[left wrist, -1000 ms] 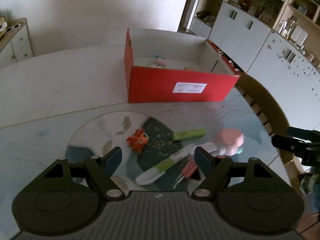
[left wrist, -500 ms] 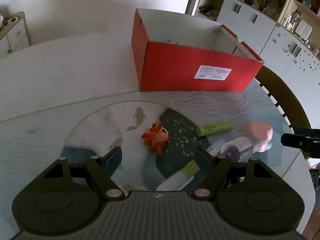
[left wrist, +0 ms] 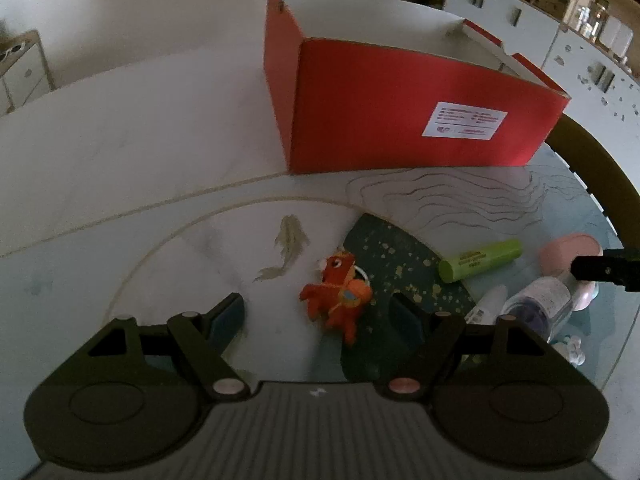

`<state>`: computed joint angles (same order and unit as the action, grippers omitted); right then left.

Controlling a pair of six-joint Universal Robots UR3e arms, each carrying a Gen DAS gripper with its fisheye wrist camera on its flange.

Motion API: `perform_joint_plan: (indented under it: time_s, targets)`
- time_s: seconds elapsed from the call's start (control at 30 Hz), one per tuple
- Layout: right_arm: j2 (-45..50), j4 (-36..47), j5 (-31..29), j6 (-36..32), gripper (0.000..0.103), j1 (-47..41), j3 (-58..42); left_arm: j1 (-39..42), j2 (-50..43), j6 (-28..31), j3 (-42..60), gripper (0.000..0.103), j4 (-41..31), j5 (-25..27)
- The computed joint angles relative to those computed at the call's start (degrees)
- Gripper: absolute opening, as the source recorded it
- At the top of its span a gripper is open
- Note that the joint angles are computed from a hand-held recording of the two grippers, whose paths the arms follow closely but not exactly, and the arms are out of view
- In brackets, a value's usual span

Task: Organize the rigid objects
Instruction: 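Grasp the orange toy figure with the left tool while the right tool grasps the pink heart-shaped dish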

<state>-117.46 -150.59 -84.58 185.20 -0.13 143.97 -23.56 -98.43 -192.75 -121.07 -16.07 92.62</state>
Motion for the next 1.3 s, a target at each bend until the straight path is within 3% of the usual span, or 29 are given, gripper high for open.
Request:
perform_joint_plan:
  time_s: [0.13,0.4,0.53,0.63,0.7,1.13,1.3]
  targets:
    - [1.9,-1.5,0.7,0.0,0.077,0.4,-0.4,-0.7,-1.2,0.9,0.4,0.078,1.6,0.6]
    - [4.4,-3.1,0.8,0.3,0.065,2.0,-0.4,-2.9,-2.3,2.1,0.3,0.052,3.7,4.2]
    - [4.8,-3.4,0.0,0.2,0.065,2.9,-0.5,-3.4,-2.5,2.3,0.9,0.039,3.1,5.1]
    - [5.1,-4.2,-0.8,0.1,0.062,3.5,-0.5,-3.8,-2.6,2.7,1.5,0.038,2.4,5.6]
    - [4.9,-4.2,-0.8,-0.1,0.047,3.7,-0.5,-3.9,-2.5,2.8,1.6,0.038,2.1,5.7]
    - [-1.3,-3.0,3.7,-2.4,0.038,0.7,1.5,-4.4,-1.3,2.2,2.8,0.037,-1.0,5.2]
    - [-7.1,0.9,7.1,-4.1,0.026,-2.2,1.9,-4.2,-0.3,1.6,2.9,0.037,-2.0,4.8]
